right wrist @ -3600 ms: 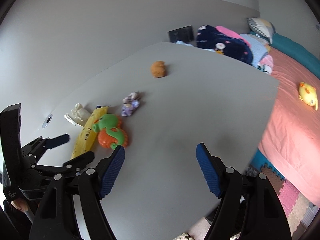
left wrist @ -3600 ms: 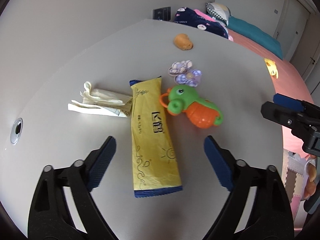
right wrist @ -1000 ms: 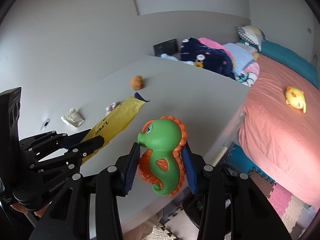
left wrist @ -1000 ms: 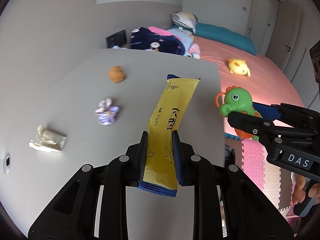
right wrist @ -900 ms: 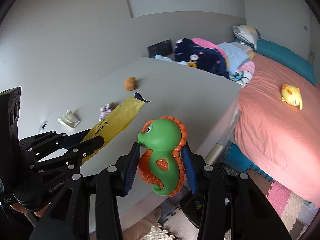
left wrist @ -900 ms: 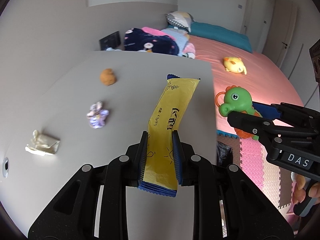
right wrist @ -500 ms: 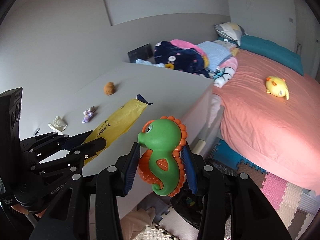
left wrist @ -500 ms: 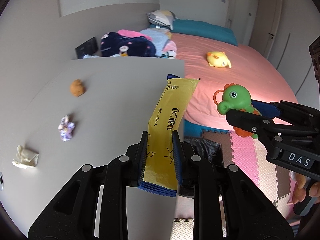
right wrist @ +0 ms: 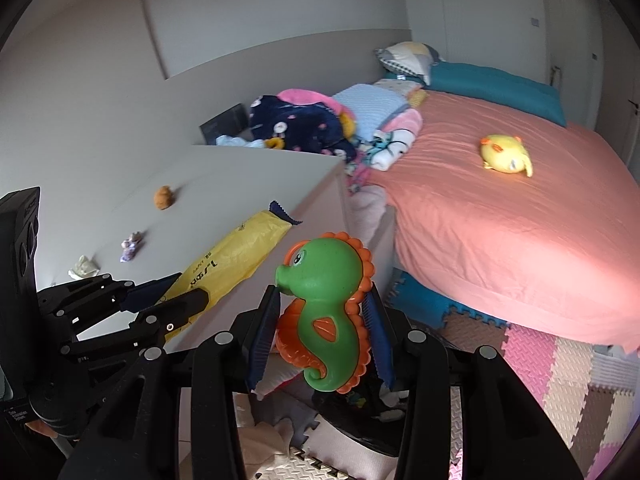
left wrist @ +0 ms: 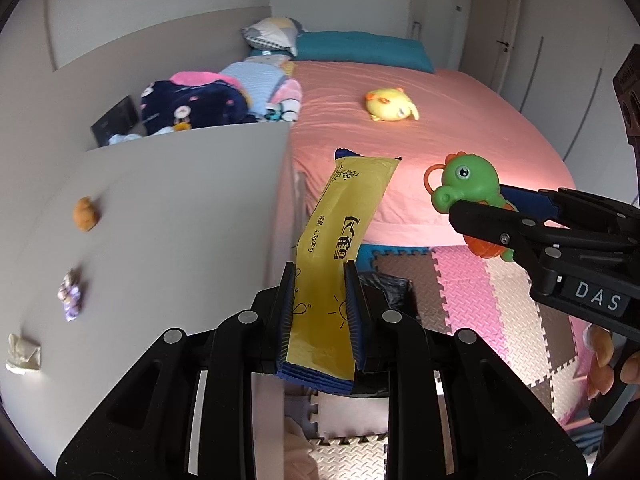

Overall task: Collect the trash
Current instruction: 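Carry the yellow wrapper and seahorse toy with both tools over the trash bin, then open both tools to drop the wrapper and seahorse into the bin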

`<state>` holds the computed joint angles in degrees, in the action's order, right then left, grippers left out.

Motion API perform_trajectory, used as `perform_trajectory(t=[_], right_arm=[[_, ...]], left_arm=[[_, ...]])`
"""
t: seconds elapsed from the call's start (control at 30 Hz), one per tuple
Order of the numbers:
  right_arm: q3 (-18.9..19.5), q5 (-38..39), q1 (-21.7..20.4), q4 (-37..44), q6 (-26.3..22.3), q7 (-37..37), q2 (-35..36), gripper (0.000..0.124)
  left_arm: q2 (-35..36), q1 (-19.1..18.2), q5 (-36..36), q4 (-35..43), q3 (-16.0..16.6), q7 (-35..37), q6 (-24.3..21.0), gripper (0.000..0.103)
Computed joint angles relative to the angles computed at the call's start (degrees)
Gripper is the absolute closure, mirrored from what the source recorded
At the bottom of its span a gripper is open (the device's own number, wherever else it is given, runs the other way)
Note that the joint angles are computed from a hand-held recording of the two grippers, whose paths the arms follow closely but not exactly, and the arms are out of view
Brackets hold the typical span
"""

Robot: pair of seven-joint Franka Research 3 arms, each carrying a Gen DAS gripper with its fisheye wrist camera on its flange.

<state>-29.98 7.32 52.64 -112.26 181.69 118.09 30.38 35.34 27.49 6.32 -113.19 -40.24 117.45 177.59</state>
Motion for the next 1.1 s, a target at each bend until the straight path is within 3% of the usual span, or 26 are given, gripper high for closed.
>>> perform_trajectory(t=[0.27, 0.63, 0.67, 0.7, 0.73, 0.77, 0.83, 0.93, 1.1], right_arm=[[-6.1, 2.0, 4.1, -4.9, 0.9, 1.6, -1.2, 0.080], [-8.9, 4.5, 4.9, -6.8, 0.9, 2.0, -0.8, 0.076], [-9.2, 5.1, 5.0, -6.9, 1.1, 2.5, -0.7, 0.069], [-10.6, 5.8, 6.2, -7.1, 1.4, 3.4, -0.2, 0.052], [-12.2, 6.4, 7.6, -7.2, 1.2, 4.0, 0.4, 0.045], [-13.3, 6.9, 8.5, -7.1, 1.0, 4.3, 0.8, 0.045], [-14.2, 7.5, 9.2, -7.3, 0.8, 4.7, 1.1, 0.044], [-15.3, 7.8, 10.0, -7.1, 0.4, 5.2, 1.6, 0.043], [-14.1, 7.8, 9.2, -6.4, 0.8, 4.6, 1.7, 0.043]], left_arm=[[1.6, -3.3, 0.2, 2.0, 0.4, 2.0, -2.4, 0.079], [3.0, -9.2, -2.9, 5.6, 3.6, 5.5, -6.4, 0.076], [2.9, -10.5, -3.0, 6.2, 4.8, 5.4, -7.0, 0.072], [2.5, -12.1, -3.2, 6.1, 6.4, 4.9, -6.7, 0.053], [2.1, -14.0, -3.0, 6.2, 8.6, 4.0, -5.7, 0.025], [1.6, -15.6, -2.7, 5.6, 10.5, 3.0, -3.3, 0.015], [1.6, -15.3, -1.7, 4.6, 10.5, 2.4, -0.4, 0.011], [1.4, -16.9, 0.0, 5.5, 13.0, -0.2, -0.8, 0.010], [1.6, -14.6, 0.0, 5.8, 11.9, -1.8, -2.4, 0.010]])
